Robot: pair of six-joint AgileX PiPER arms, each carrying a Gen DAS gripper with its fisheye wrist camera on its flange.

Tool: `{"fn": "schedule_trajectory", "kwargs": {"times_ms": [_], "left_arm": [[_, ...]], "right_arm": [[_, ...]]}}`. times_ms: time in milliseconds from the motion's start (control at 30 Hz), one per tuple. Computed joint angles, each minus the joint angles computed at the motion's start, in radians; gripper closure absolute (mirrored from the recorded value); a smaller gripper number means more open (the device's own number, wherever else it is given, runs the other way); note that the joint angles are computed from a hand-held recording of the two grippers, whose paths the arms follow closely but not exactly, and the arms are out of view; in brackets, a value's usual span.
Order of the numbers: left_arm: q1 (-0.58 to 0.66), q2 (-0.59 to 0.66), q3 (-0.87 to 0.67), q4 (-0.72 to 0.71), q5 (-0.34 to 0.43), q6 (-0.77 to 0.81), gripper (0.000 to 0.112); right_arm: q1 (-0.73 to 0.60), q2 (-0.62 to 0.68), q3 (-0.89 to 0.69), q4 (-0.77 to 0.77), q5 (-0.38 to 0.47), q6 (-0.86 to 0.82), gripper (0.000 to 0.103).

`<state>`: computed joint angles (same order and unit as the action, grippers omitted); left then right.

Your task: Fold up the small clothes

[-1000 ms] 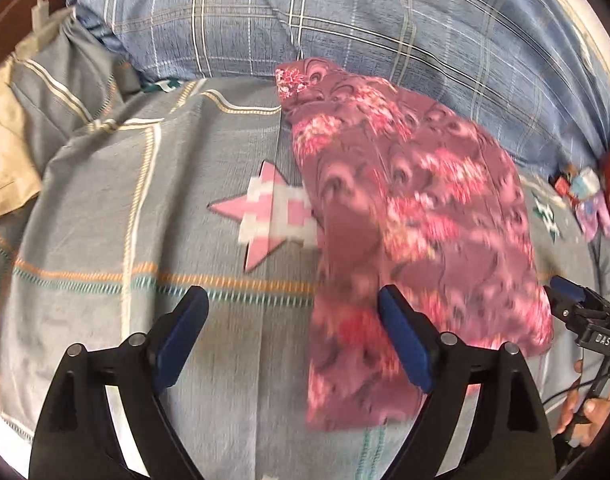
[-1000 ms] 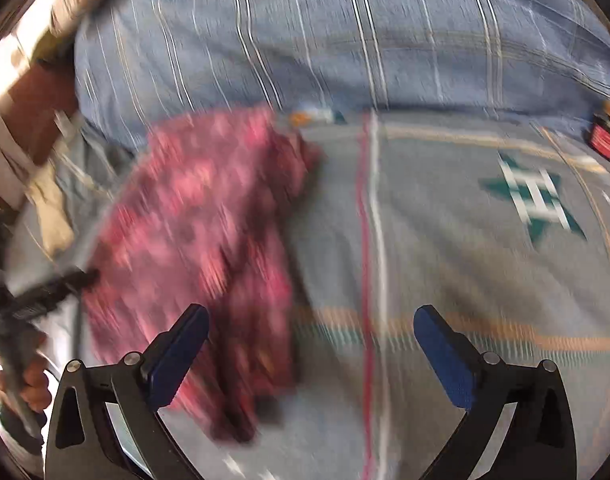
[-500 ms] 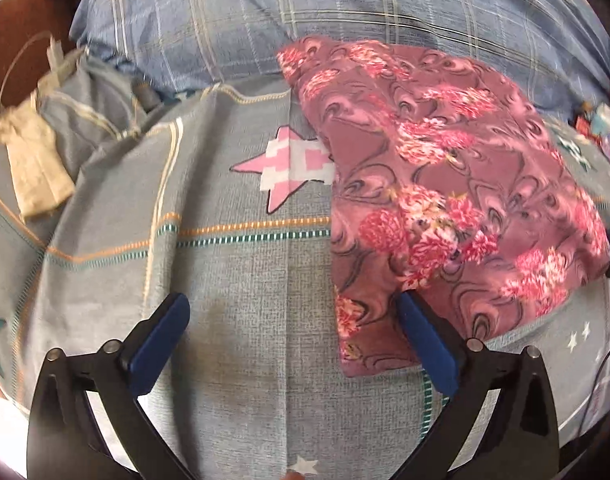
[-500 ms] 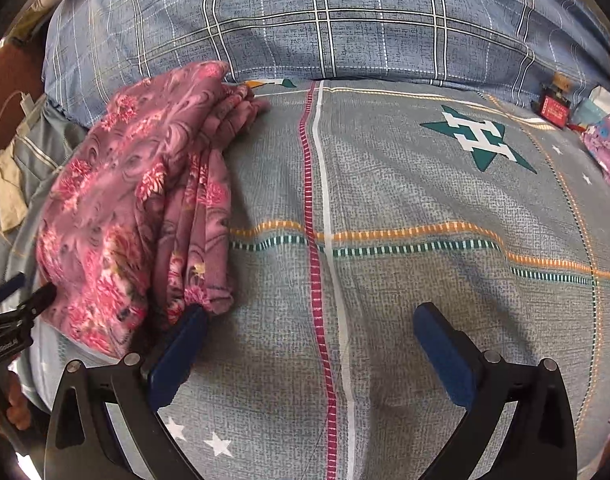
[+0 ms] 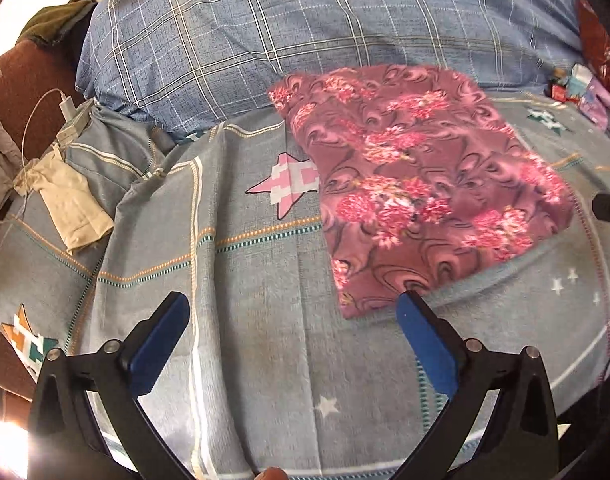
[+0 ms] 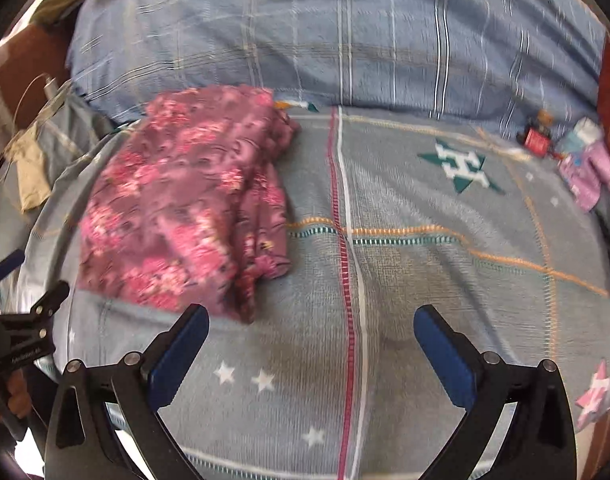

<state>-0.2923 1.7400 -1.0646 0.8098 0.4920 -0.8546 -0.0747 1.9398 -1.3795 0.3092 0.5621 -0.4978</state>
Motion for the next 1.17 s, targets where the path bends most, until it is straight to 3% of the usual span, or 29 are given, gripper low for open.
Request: {"fn": "schedule_trajectory", "kwargs": {"times_ms": [133, 667, 933, 1167], "left_arm": [[0.007, -0.011, -0.004, -0.066, -0.017, 0.058, 0.009], [-0.023, -0.079, 0.066, -0.348, -0.084, 0.336, 0.009], [-0.057, -0.133, 0.115, -0.296, -0.126, 0.327, 0.009], [-0.062, -0.134, 0.093, -0.278, -0.097, 0.321, 0.009]], "right_arm": [[0.031, -0.096, 0.105, -0.079, -0.09, 0.03, 0.0], [0.033, -0.195, 0.265, -0.124, -0.166, 0.051, 0.0], [0.003, -0.21, 0.272, -0.095, -0.153, 0.03, 0.0], [0.002, -0.201, 0.261, -0.101, -0.147, 0.03, 0.0]]}}
